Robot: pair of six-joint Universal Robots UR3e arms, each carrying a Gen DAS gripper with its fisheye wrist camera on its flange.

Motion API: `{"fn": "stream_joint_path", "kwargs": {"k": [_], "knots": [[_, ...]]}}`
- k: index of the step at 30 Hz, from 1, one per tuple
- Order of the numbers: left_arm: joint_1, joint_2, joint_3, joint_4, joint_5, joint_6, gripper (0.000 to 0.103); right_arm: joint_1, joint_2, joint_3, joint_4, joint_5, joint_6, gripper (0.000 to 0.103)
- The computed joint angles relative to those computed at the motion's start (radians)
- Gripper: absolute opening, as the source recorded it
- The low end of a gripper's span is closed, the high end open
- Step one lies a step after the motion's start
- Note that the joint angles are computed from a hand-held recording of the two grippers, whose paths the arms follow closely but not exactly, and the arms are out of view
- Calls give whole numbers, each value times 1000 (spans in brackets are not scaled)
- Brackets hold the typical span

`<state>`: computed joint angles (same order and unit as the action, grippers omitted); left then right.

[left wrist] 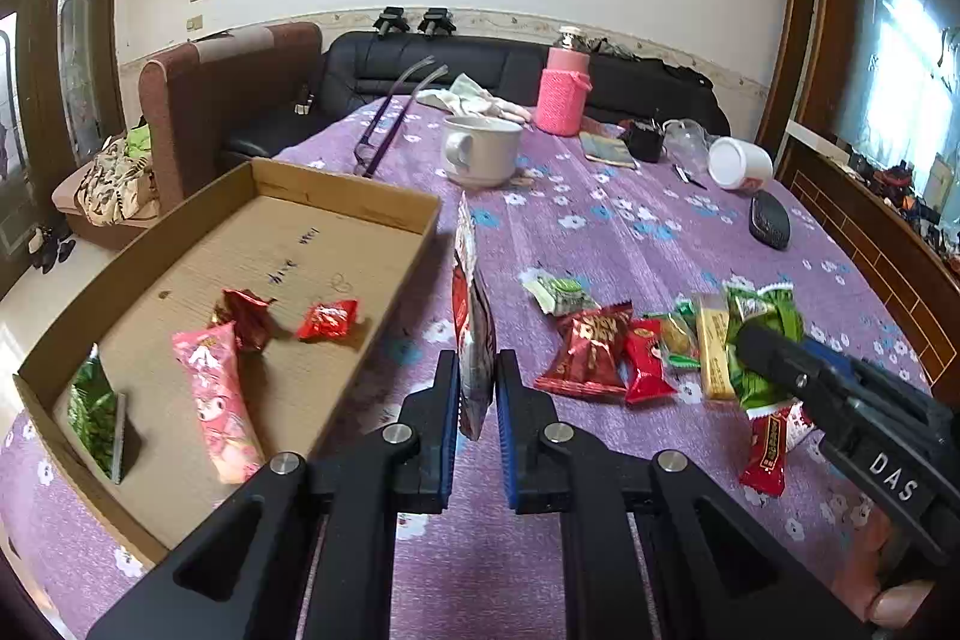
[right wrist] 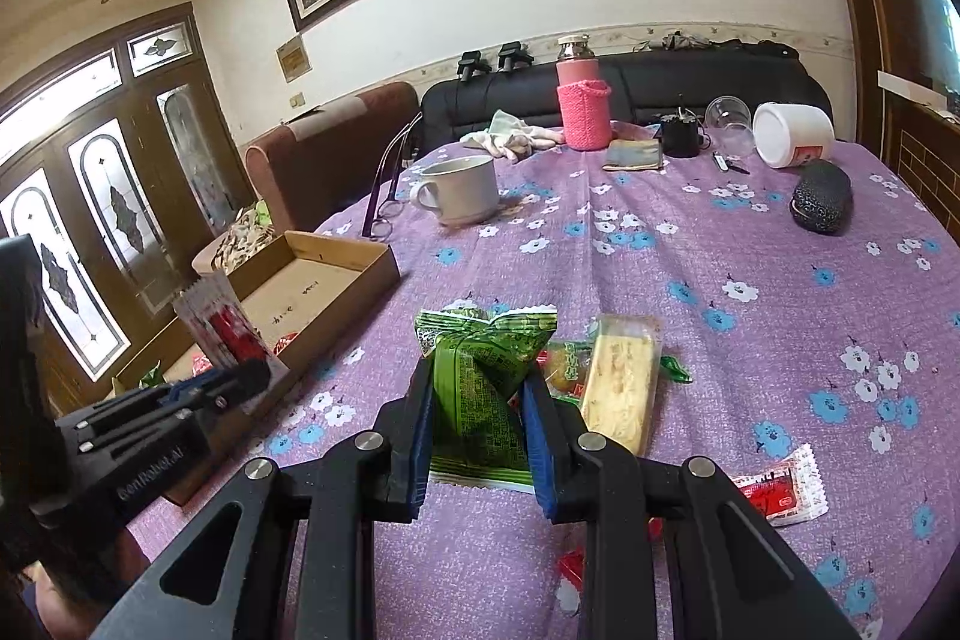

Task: Organize snacks
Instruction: 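Carry both snacks into the cardboard tray and open both grippers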

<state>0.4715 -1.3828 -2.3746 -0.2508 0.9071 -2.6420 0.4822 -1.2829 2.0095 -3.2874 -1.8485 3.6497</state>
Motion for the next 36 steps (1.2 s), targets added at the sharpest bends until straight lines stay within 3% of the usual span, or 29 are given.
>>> {"fn": "stream_joint_path", "kwargs": {"k": [12, 19, 28, 36], "knots": [[164, 60, 35, -146, -127, 56, 11, 10, 18, -68, 79, 19, 10, 29], [302, 34, 104, -259, -207, 92, 11, 49, 56, -232, 198, 79, 0, 29], [395, -139, 213, -271, -189, 86, 11, 116, 311, -713, 434, 170, -53, 30], [395, -260, 297, -308, -147, 117, 11, 141, 671, -1335, 790, 247, -78, 30]]}}
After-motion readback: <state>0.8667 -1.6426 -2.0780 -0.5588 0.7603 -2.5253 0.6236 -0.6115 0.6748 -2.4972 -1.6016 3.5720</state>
